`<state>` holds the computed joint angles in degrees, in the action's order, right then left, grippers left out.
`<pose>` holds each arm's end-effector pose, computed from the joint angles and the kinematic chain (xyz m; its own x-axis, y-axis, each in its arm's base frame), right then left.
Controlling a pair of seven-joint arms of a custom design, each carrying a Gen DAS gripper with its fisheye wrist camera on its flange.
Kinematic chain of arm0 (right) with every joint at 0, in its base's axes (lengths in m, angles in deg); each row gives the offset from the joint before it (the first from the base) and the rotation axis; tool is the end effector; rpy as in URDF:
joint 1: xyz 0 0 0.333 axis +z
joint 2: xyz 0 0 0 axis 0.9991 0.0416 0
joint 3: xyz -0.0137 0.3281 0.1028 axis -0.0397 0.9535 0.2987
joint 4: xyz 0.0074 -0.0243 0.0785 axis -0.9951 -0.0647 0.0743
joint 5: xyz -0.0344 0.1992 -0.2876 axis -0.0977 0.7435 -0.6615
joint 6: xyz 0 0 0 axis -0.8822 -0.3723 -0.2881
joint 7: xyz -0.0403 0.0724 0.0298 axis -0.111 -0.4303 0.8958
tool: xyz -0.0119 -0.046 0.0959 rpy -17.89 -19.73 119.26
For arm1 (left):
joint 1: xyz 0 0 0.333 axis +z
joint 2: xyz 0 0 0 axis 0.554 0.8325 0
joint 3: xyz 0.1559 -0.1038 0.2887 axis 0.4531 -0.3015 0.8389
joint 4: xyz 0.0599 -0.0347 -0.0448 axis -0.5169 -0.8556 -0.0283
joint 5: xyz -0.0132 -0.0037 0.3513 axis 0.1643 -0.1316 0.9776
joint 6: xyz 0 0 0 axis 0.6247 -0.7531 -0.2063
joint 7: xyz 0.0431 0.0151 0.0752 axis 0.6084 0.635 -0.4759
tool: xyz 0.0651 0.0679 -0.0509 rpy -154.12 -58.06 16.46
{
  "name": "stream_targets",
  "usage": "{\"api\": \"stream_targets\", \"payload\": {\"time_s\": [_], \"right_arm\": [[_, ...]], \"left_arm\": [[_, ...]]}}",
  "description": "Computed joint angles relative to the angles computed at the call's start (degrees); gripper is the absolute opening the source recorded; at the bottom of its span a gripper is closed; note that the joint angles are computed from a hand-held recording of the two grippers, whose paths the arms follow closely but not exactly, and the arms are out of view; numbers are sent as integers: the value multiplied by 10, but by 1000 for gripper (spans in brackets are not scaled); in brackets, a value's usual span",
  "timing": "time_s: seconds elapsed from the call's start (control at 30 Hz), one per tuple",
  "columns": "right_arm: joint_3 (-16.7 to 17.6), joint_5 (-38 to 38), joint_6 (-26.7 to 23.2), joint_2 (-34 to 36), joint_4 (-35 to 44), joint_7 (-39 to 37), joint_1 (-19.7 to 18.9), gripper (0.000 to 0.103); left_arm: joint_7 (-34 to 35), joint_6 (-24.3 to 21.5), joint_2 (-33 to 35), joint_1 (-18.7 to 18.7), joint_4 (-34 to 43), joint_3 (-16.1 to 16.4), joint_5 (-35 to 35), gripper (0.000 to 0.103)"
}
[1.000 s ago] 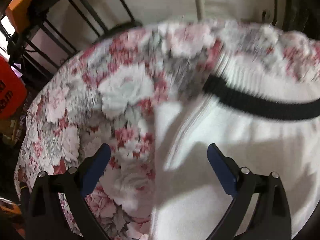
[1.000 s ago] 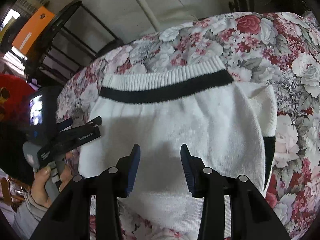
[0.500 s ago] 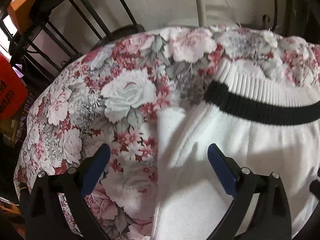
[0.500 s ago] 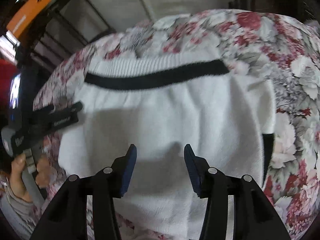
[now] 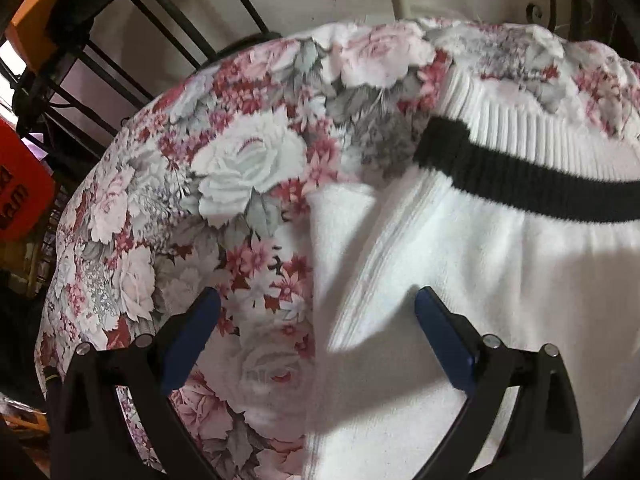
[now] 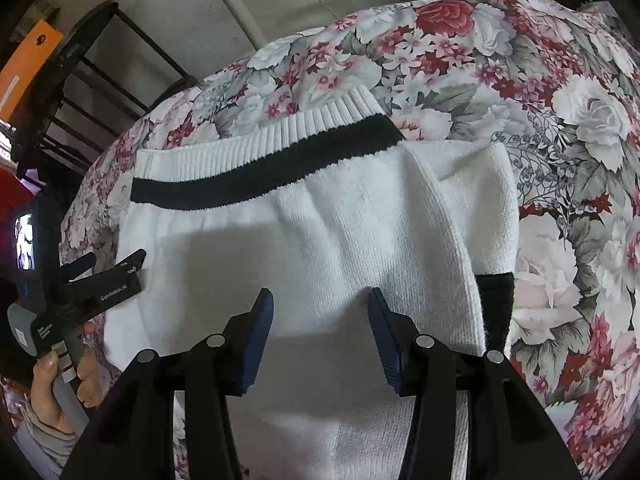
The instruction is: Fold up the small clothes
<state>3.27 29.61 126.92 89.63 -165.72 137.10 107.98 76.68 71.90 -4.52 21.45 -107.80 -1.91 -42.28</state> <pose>0.5673 0.2918 0.4667 -0.2744 -0.8771 -0.3943 -0.8711 0.4003 -0.2843 0.6879 -0.1318 0.4553 -0.1984 -0.9038 -0.3793 -0.8775 0.3362 -0.3421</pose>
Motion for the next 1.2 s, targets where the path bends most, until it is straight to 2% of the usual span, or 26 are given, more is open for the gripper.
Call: {"api": "stream_targets", "payload": {"time_s": [0.37,0.73,0.87,0.93,1.03,1.2], "right_arm": [[-6,-2,-8,-30,-11,19,-1,49],[7,28,-23,-59,-32,-24,-3,50],[14,64,-56,-49,-36,-59,-8,52],[14,72,-40,-49,-47,-73,-8,52],[12,74,-43,-50,-43,-78,-6,52],[1,67,-14,-76,-66,-51,-3,52]], "left_arm": [[0,11,-22,0,-5,-9,-9,96],[44,32,-73,2,-62,-39,-46,96],[54,26,-64,-10,-77,-40,-38,96],[49,5,-47,-25,-76,-31,-11,96],[17,21,-48,-41,-87,-19,31,99],[14,12,-52,-36,-81,-30,19,98]]}}
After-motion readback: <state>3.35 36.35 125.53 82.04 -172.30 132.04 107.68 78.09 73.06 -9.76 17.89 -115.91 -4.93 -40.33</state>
